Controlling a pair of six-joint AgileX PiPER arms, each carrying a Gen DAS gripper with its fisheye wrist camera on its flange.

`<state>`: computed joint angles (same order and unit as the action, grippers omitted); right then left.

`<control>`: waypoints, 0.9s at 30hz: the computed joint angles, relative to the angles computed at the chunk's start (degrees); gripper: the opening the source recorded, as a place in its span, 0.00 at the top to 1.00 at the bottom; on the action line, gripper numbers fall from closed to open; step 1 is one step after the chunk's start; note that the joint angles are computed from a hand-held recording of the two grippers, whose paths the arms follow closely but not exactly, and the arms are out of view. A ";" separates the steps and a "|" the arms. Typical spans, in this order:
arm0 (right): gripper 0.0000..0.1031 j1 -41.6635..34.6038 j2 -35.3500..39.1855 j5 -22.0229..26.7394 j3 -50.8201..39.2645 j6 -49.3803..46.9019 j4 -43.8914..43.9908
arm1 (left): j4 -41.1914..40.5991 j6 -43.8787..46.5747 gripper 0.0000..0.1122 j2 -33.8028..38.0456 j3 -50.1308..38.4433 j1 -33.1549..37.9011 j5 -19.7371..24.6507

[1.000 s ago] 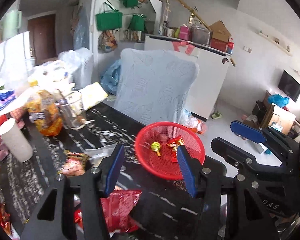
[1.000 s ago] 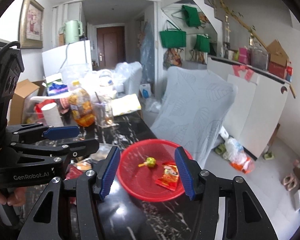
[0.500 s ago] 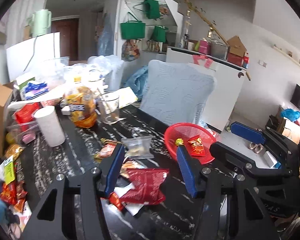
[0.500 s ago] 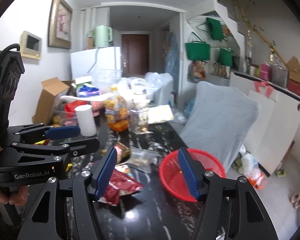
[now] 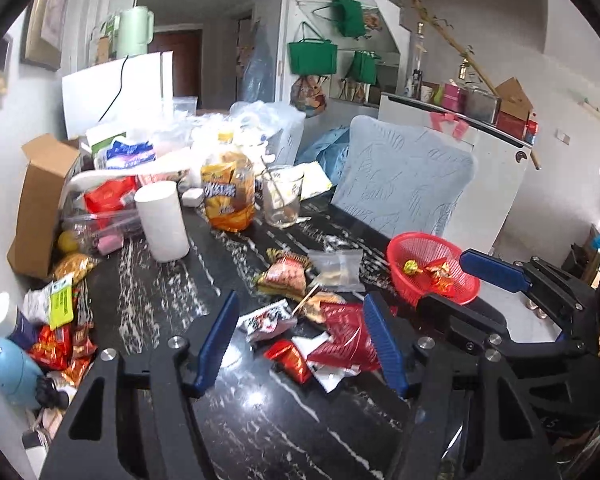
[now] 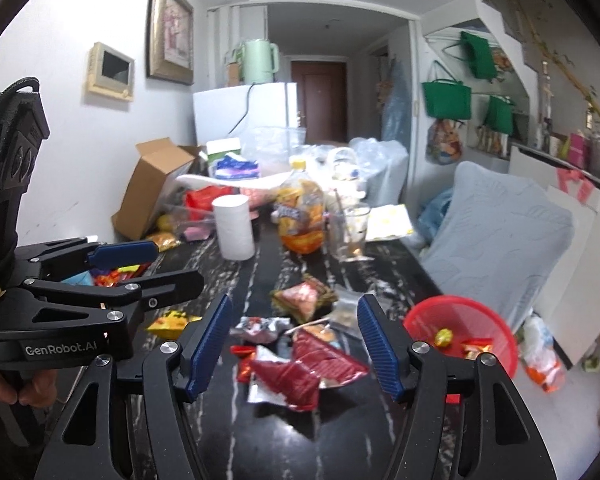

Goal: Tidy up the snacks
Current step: 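Withdraw both grippers from the basket back over the table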

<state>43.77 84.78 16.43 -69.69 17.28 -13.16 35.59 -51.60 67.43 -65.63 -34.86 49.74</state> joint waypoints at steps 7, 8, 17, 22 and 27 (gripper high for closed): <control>0.37 1.48 2.43 -0.50 0.96 2.32 -0.63 | -3.33 0.84 0.44 -0.13 5.33 3.07 -2.25; 0.37 1.76 2.83 -0.50 1.20 4.13 -2.13 | -3.72 1.06 0.44 -0.03 6.02 3.50 -2.75; 0.37 0.88 7.40 -0.46 2.12 -0.38 5.62 | -13.29 8.69 0.44 2.04 11.59 10.06 -9.72; 0.37 0.39 9.08 -0.80 3.16 -3.08 9.05 | -17.78 13.27 0.44 4.71 13.66 12.87 -13.10; 0.37 0.19 10.59 -1.62 4.08 -3.12 9.97 | -24.98 20.35 0.44 7.59 14.69 16.37 -15.63</control>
